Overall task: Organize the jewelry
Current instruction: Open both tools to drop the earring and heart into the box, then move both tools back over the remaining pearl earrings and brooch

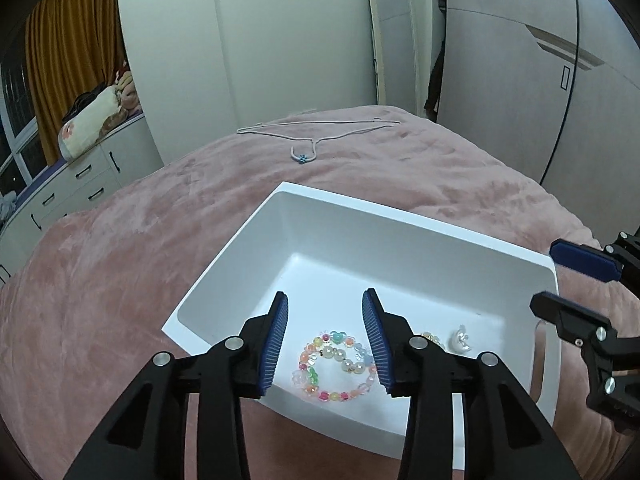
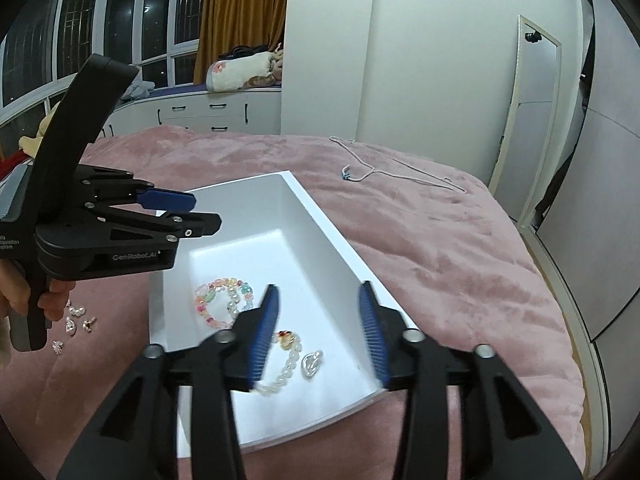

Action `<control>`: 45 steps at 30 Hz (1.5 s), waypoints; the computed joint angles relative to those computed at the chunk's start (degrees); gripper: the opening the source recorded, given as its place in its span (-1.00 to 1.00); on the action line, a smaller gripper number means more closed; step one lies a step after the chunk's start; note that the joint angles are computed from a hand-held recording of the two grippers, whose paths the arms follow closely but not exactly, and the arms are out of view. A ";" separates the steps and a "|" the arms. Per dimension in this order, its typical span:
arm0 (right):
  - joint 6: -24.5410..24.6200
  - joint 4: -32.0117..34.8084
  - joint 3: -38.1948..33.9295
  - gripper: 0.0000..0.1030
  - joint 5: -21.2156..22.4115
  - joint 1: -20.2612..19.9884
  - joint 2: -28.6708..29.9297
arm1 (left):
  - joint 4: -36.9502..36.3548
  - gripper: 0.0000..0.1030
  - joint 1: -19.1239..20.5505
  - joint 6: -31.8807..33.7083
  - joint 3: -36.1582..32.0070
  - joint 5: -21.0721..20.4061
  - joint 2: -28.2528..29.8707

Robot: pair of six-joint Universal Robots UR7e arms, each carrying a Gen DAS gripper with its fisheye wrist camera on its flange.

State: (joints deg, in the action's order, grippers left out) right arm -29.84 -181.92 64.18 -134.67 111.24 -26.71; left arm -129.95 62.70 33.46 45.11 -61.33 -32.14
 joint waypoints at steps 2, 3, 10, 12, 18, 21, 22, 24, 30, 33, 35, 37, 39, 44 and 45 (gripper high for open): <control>-0.49 -0.21 -0.18 -0.13 -0.27 0.22 0.08 | -0.15 -0.16 0.07 -0.10 0.25 -0.05 -0.33; -0.65 -0.24 -0.30 -0.13 -0.31 0.28 0.08 | -0.14 -0.16 0.05 -0.16 0.29 -0.06 -0.47; -2.02 -1.12 -0.82 -0.13 -1.15 1.88 0.02 | -1.21 -0.16 -0.42 -0.14 2.39 -0.45 -3.18; -2.58 -1.74 -1.07 -0.13 -1.48 2.57 0.03 | -1.87 -0.16 -0.76 0.19 3.63 -0.58 -4.56; -4.53 -3.54 -2.72 -0.04 -2.50 4.94 0.56 | -4.11 0.01 -1.80 0.42 7.23 -0.94 -8.94; -5.58 -4.76 -3.55 0.05 -2.77 6.35 0.99 | -5.50 0.05 -2.37 0.83 10.00 -1.90 -12.18; -5.91 -5.17 -3.83 0.08 -2.84 6.76 1.20 | -6.01 0.10 -2.56 1.06 11.01 -2.17 -13.36; -6.94 -6.04 -4.83 0.17 -2.93 7.76 1.94 | -6.69 0.20 -2.84 1.35 12.63 -2.57 -15.42; -8.61 -6.92 -7.57 0.34 -2.57 10.41 4.17 | -7.42 0.38 -3.04 1.97 16.11 -3.02 -21.28; -8.59 -6.31 -9.28 0.42 -2.01 11.60 5.55 | -7.91 0.50 -2.82 2.45 17.80 -2.89 -24.39; -8.23 -5.86 -9.86 0.43 -1.52 12.15 6.16 | -8.50 0.53 -2.46 2.81 19.06 -2.77 -26.58; -7.89 -4.85 -11.24 0.45 -0.86 12.68 7.30 | -8.36 0.60 -2.04 2.66 19.74 -2.64 -28.09; -7.53 -3.61 -12.39 0.45 -0.14 13.03 8.43 | -8.39 0.64 -1.39 2.65 20.79 -2.63 -29.94; -6.46 0.60 -15.66 0.45 1.01 13.50 11.68 | -7.69 0.70 0.81 2.69 23.40 -2.45 -33.84; -6.20 1.29 -16.06 0.45 1.13 13.49 12.07 | -7.35 0.70 1.23 2.79 23.71 -2.35 -34.33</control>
State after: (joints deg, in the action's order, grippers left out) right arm -36.03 -180.63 48.12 -133.54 124.74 -14.64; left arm -137.30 63.93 36.25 68.82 -63.68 -66.47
